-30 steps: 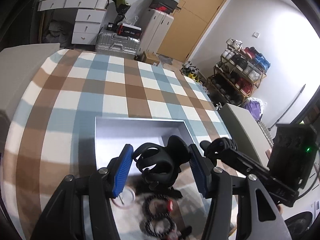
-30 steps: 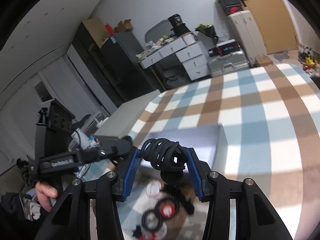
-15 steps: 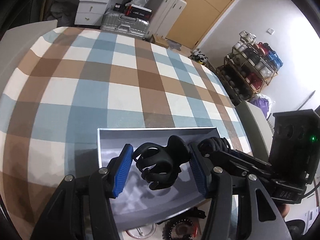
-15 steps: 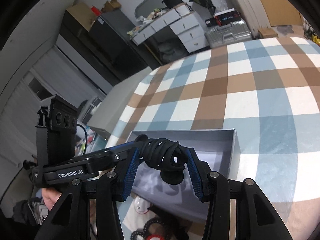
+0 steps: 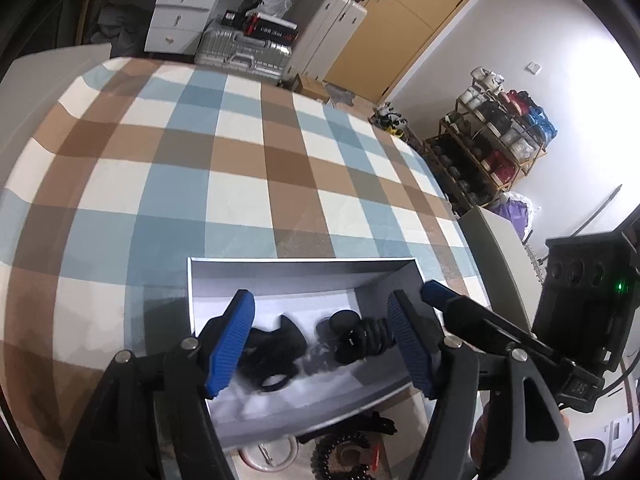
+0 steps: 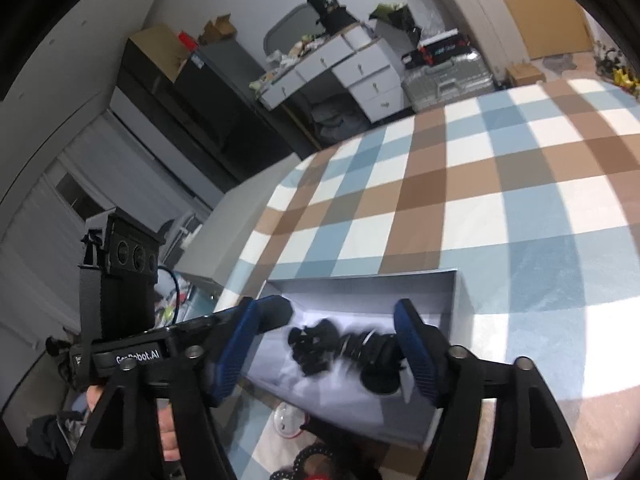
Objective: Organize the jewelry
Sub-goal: 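Carry the clips into the grey box and open the right gripper, then lift the right gripper out of the box back toward the pile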
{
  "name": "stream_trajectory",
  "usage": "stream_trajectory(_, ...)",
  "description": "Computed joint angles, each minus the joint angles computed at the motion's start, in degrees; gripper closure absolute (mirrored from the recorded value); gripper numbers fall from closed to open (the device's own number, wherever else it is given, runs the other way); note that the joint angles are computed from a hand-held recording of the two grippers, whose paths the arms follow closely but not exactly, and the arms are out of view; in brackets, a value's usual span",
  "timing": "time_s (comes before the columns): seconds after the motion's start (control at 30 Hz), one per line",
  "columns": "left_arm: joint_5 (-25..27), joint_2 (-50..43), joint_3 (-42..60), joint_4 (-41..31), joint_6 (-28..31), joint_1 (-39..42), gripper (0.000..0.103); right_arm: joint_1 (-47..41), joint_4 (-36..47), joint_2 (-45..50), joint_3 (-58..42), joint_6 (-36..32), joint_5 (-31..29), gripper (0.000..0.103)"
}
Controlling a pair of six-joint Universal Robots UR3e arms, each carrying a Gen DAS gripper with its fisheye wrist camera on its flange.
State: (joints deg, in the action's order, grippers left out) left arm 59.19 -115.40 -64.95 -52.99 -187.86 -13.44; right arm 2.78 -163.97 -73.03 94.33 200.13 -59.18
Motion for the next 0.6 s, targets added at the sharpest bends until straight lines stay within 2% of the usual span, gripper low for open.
stream_trajectory(0.17, 5.9, 3.8, -2.9, 3.0, 0.3, -2.7, 0.038, -0.8, -5.7, -7.5, 9.2, 1.4, -2.4, 0.017)
stream_trajectory(0.3, 12.6, 7.8, -7.0, 7.7, 0.8, -5.8, 0.027, -0.8, -7.4, -13.2, 14.2, 1.6, -4.4, 0.01)
stream_trajectory(0.4, 17.0, 10.5, -10.2, 11.5, 1.1, -7.6, 0.027, 0.2, -8.7, -16.9, 17.2, 2.5, -7.4, 0.009)
stream_trajectory(0.47, 19.3, 12.0, -12.3, 13.8, 0.9, -8.5, 0.026, 0.8, -10.4, -18.7, 19.0, 3.0, -9.1, 0.005)
stream_trajectory(0.6, 23.3, 14.6, -15.9, 17.9, 0.5, -9.9, 0.019, 3.0, -11.1, -23.2, 21.5, 2.2, -12.7, 0.001)
